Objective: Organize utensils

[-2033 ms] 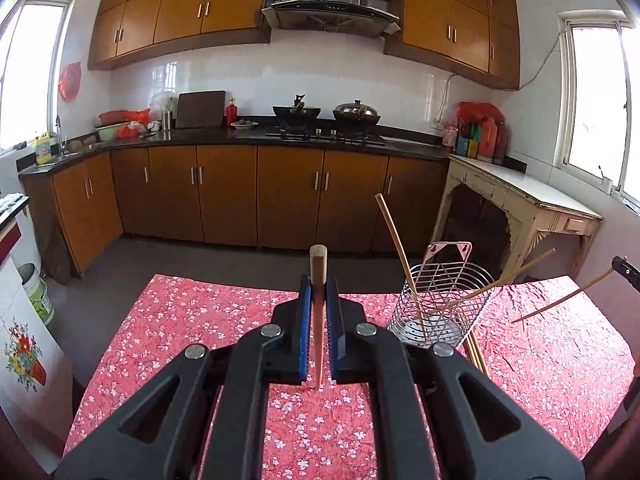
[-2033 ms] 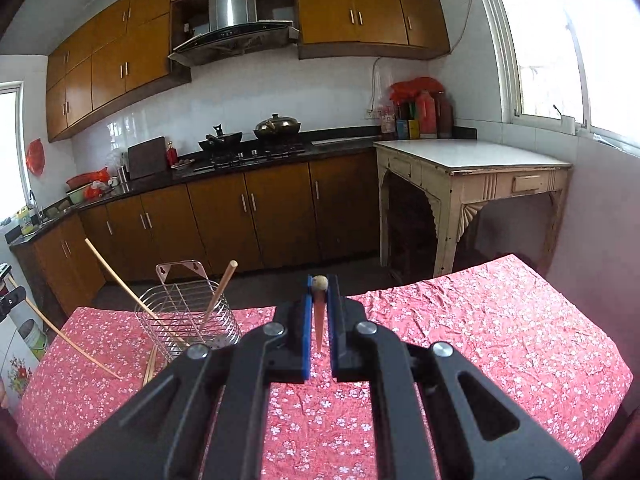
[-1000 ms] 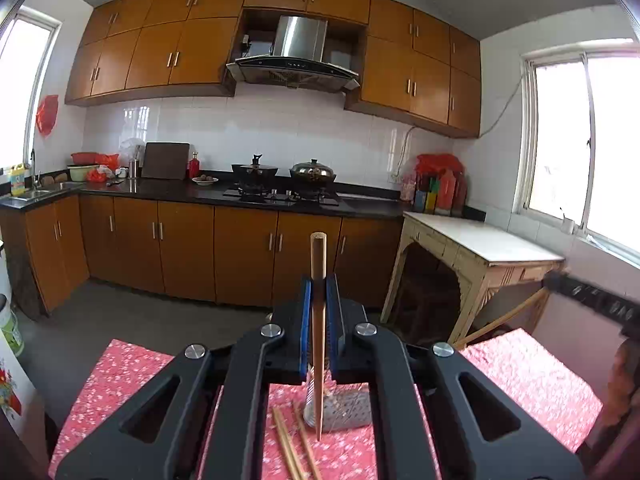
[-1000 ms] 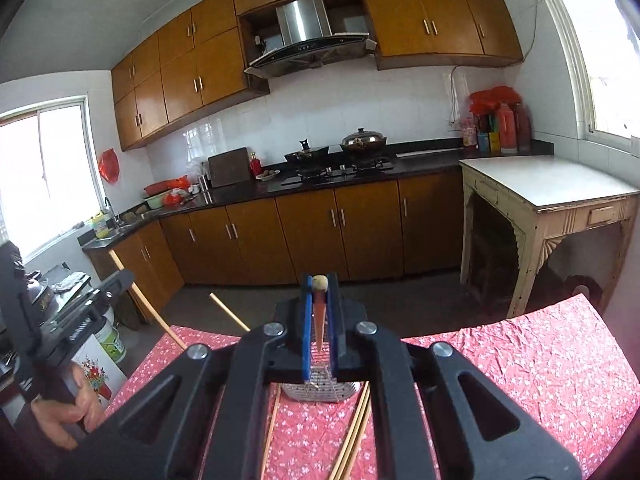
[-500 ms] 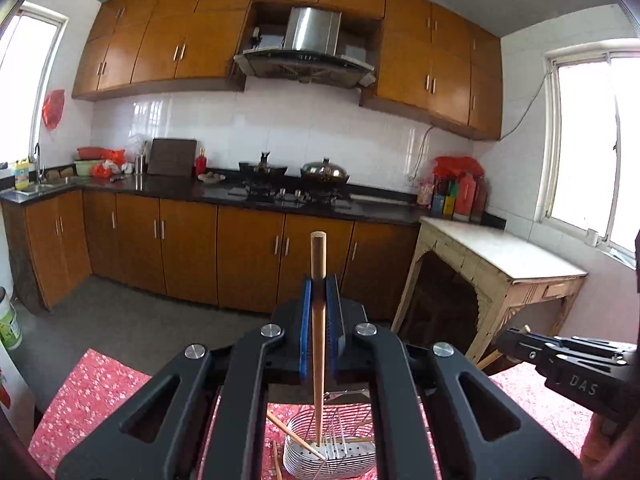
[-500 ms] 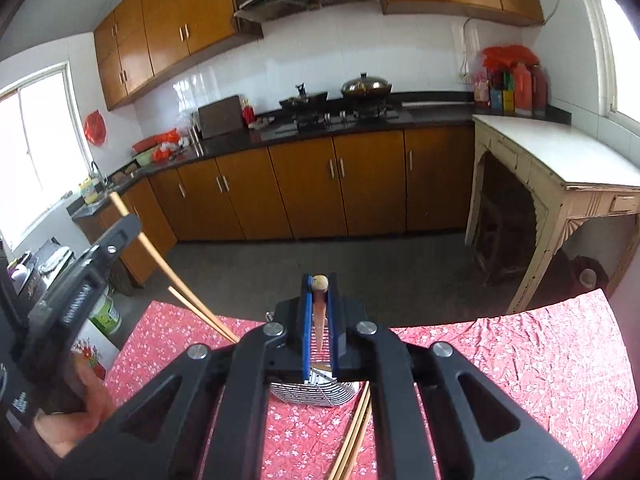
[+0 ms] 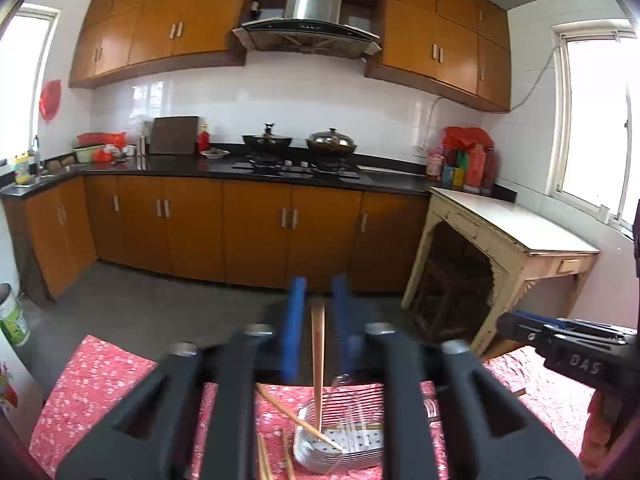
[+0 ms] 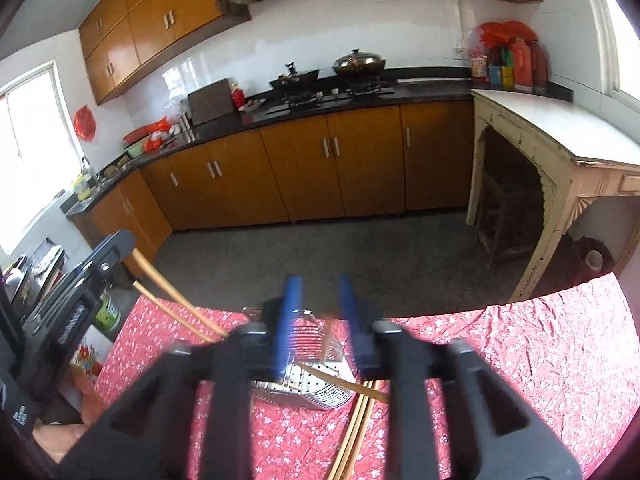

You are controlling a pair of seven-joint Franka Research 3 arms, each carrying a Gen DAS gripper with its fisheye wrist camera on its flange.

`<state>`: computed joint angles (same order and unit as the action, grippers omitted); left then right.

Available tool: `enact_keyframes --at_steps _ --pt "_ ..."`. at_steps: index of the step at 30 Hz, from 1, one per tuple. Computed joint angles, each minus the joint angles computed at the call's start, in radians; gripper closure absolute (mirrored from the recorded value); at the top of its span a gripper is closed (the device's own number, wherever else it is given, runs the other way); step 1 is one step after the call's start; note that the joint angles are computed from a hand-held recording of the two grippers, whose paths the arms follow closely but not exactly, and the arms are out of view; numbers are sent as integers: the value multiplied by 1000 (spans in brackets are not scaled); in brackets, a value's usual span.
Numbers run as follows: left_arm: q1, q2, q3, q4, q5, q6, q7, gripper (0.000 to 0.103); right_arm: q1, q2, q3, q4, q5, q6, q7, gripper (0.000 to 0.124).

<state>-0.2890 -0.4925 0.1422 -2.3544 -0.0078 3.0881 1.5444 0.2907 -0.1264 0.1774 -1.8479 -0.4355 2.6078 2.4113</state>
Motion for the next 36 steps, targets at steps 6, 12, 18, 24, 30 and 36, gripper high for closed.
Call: enact_keyframes --at_steps 6,12,18,24,30,36 --pt "56 -57 -16 -20 30 -7 -23 47 -55 -90 23 -76 -102 3 156 87" --pt "68 -171 13 -88 52 -69 17 37 -134 -218 57 -202 -137 -24 240 85" --pt "79 -351 81 -260 78 -104 133 32 -195 -357 86 -414 -75 -38 258 85" --pt "88 -449 152 -405 52 -182 248 28 -185 -377 135 -581 -5 3 242 87" --pt "107 -424 139 -506 -12 -245 293 37 -128 -248 191 -627 34 136 222 99" --pt "85 -361 119 -533 -93 -264 295 47 -95 -127 190 -592 -29 173 280 105"
